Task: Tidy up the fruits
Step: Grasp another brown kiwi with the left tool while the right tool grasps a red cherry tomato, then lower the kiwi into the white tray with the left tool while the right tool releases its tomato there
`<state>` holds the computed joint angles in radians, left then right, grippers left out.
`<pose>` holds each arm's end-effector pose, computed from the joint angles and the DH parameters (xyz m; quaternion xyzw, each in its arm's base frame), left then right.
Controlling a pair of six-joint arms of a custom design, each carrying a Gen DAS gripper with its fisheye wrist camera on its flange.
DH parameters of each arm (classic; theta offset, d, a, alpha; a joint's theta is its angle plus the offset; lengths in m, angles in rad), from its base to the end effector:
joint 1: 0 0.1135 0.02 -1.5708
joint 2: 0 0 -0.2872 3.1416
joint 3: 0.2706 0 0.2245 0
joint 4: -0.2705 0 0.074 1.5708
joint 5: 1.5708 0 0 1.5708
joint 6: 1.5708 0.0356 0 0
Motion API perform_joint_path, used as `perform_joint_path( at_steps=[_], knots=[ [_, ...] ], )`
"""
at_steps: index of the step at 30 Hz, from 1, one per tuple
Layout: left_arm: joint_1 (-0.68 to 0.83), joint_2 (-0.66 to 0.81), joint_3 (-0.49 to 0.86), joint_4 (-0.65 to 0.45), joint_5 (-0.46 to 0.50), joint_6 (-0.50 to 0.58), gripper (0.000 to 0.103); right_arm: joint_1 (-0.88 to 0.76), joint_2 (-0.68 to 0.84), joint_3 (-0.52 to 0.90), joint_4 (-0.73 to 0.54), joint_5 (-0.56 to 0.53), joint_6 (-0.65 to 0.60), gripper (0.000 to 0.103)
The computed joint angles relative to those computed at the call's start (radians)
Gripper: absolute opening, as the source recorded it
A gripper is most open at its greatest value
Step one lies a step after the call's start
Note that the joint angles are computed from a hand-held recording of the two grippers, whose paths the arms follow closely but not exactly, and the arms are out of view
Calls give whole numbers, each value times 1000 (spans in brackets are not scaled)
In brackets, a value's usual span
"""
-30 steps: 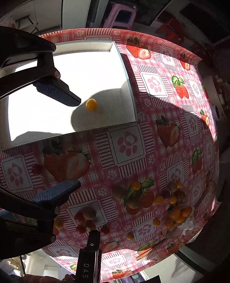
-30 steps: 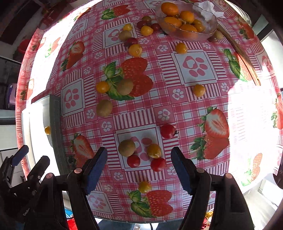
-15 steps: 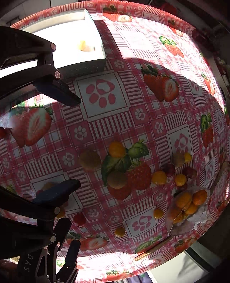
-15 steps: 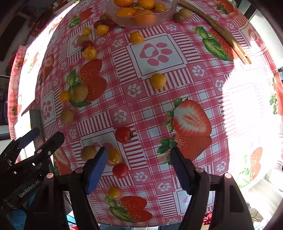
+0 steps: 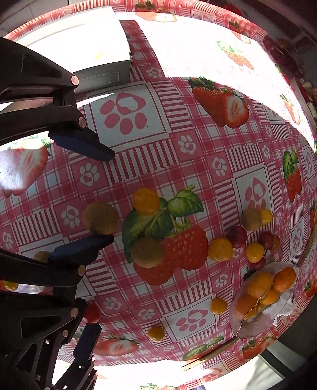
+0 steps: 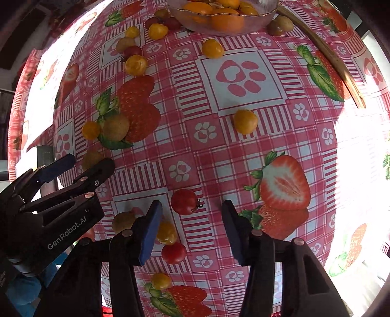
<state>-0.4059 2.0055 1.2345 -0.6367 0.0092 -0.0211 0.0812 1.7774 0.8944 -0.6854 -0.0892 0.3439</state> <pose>0.3267 -0.1408 0.1581 0.1910 0.9782 -0.0218 0.0787 0.2618 0.0245 0.1561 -0.1308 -0.9904 -0.0438 0.0082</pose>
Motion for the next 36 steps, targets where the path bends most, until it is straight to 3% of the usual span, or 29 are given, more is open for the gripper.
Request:
perform_joint_path(
  at_steps=[2,3,21,36],
  knots=[
    [-4,-9,-5,6,9,8,31,21,19,22,-7,4,8,27],
    [-6,-9,-1,2,14,11,27,28,32,34,-7,2,12,27],
    [203,-250,-125,-70,113,53,27,-38,-75,66,-109,-80,-45,27],
    [517,-346,-204,-79,131,187,27,261,-10,211,-126,-93,104,27]
  ],
)
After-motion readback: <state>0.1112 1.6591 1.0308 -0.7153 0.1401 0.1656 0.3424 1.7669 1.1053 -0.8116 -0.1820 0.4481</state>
